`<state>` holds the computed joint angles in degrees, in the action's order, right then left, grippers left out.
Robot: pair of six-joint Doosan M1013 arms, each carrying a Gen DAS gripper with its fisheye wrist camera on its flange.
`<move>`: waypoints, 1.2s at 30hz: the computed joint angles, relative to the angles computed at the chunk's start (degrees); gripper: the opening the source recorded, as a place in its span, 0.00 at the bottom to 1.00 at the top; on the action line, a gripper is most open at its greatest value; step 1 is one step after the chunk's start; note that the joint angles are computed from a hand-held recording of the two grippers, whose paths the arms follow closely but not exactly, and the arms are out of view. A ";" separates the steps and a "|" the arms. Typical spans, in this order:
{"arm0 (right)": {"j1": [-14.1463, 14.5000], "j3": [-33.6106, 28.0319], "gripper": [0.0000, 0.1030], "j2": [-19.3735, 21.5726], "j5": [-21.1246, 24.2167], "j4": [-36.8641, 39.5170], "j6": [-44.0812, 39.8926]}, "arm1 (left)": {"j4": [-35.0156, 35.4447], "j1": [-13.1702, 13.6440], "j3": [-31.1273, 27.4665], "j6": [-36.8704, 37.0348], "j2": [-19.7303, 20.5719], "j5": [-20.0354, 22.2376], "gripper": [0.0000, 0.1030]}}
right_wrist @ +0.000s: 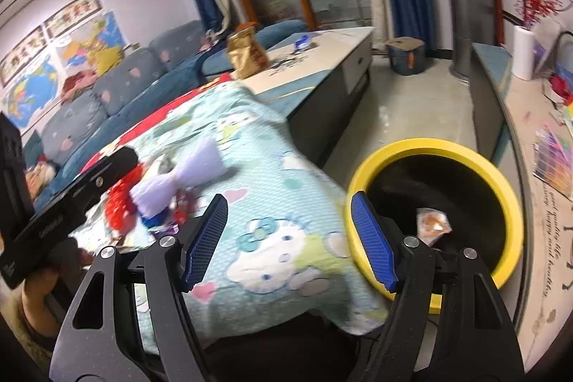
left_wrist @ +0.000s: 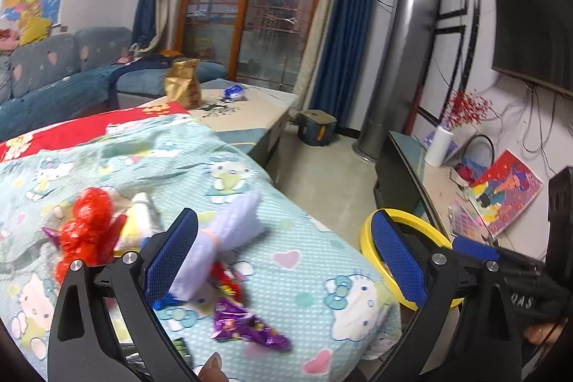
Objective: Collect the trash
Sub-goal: 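Move both tools back to the trash on the bed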
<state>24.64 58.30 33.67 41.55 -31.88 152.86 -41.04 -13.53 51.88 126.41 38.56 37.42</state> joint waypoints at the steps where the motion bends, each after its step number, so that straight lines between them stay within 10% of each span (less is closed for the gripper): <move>1: 0.08 -0.58 0.62 0.36 -0.15 0.80 -1.15 | 0.42 0.14 -0.20 -0.66 0.09 -0.08 0.92; 18: 1.81 -13.88 0.62 8.05 2.21 12.22 -16.46 | 10.30 3.94 -1.11 -14.82 0.93 -4.03 0.92; 36: 2.49 -46.79 0.62 25.63 18.73 20.16 -30.27 | 20.21 7.96 -5.59 -27.37 4.09 2.24 0.90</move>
<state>27.13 11.51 59.30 60.28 -11.71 122.59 -20.82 -5.56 46.28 99.05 42.65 39.66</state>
